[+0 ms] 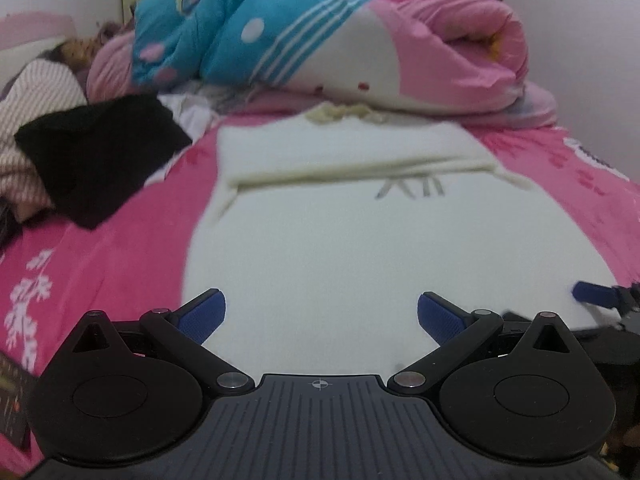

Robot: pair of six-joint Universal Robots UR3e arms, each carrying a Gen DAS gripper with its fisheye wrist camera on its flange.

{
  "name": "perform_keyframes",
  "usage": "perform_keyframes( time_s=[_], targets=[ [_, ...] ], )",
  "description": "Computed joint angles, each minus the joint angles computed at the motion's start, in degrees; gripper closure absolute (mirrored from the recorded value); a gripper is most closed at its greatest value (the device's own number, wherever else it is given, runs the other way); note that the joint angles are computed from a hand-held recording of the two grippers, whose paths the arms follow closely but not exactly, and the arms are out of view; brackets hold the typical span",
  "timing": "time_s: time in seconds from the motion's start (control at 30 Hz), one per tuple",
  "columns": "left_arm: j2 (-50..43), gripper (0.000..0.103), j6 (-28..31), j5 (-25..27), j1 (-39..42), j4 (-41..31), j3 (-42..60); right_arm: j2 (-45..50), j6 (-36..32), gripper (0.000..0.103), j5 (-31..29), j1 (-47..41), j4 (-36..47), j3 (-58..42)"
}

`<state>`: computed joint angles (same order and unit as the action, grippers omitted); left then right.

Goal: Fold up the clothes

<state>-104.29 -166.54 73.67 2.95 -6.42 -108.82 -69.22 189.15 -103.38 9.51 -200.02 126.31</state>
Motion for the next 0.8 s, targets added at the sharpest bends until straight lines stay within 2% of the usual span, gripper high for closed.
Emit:
perform_keyframes(
  time_s=[0.17, 0.43, 0.8],
  targets=[
    [-5.3, 0.000, -2.2, 0.7, -1.5, 1.9, 4.7, -0.6, -6.4, 0.000, -3.0, 0.2, -1.7, -1.1],
    [-11.6, 0.000, -4.6, 1.7, -3.3, 2.1, 10.0, -0.7, -7.3, 0.001, 7.8, -8.2, 3.4, -6.2],
    [-18.8, 0.005, -6.7, 1.6, -4.2, -0.5, 17.0, 6.9, -7.7, 0.007, 12.3, -9.7, 4.6, -13.0]
  ],
)
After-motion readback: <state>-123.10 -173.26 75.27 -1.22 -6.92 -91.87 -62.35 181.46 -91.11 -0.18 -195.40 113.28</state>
